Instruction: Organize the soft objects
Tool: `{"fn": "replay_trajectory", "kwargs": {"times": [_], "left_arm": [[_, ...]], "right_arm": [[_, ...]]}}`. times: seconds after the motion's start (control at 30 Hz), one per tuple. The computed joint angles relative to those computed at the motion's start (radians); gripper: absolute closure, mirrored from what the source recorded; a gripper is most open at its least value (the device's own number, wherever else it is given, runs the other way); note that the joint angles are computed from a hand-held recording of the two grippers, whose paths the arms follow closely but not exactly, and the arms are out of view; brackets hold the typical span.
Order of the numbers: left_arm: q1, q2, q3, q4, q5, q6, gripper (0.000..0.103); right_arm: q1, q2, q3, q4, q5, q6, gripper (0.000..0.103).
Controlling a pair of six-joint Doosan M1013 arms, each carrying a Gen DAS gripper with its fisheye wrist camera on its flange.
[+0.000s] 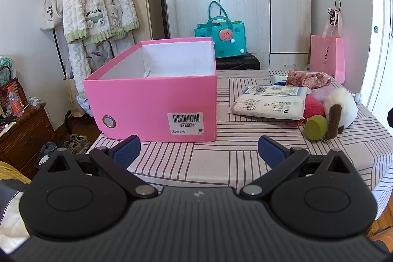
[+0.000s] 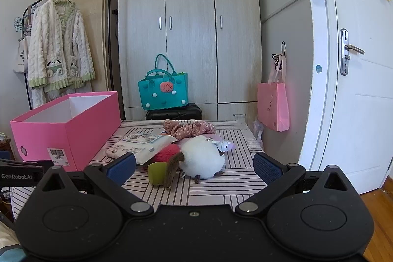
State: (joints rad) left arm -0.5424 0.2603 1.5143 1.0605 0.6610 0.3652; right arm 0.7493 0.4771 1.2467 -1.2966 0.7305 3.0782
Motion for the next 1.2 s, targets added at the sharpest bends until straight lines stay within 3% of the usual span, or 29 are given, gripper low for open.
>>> {"fn": "replay_trajectory", "kwargs": {"times": [0.37, 0.67, 0.93, 1.2], "left_arm": [[0.001, -0.005, 0.014, 0.034, -0.031, -0.031, 0.0], [0.003, -0.013, 0.047, 0.143, -0.079, -0.139, 0.0], [0.005, -0.014, 0.054, 0.164, -0.088, -0.16, 0.0], [0.007, -0.017, 0.054, 0.127, -0.095, -0.099, 0.0]], "right_arm": [[0.001, 0.002, 0.001, -0.003, 0.001, 0.004, 0.0], [0.006, 0.005, 0.009, -0.047, 0.003, 0.029, 0.0], [0.008, 0.008, 0.01, -0.059, 0.025, 0.038, 0.0], [0.008, 0.008, 0.013, -0.065, 0.037, 0.035, 0.0]]}}
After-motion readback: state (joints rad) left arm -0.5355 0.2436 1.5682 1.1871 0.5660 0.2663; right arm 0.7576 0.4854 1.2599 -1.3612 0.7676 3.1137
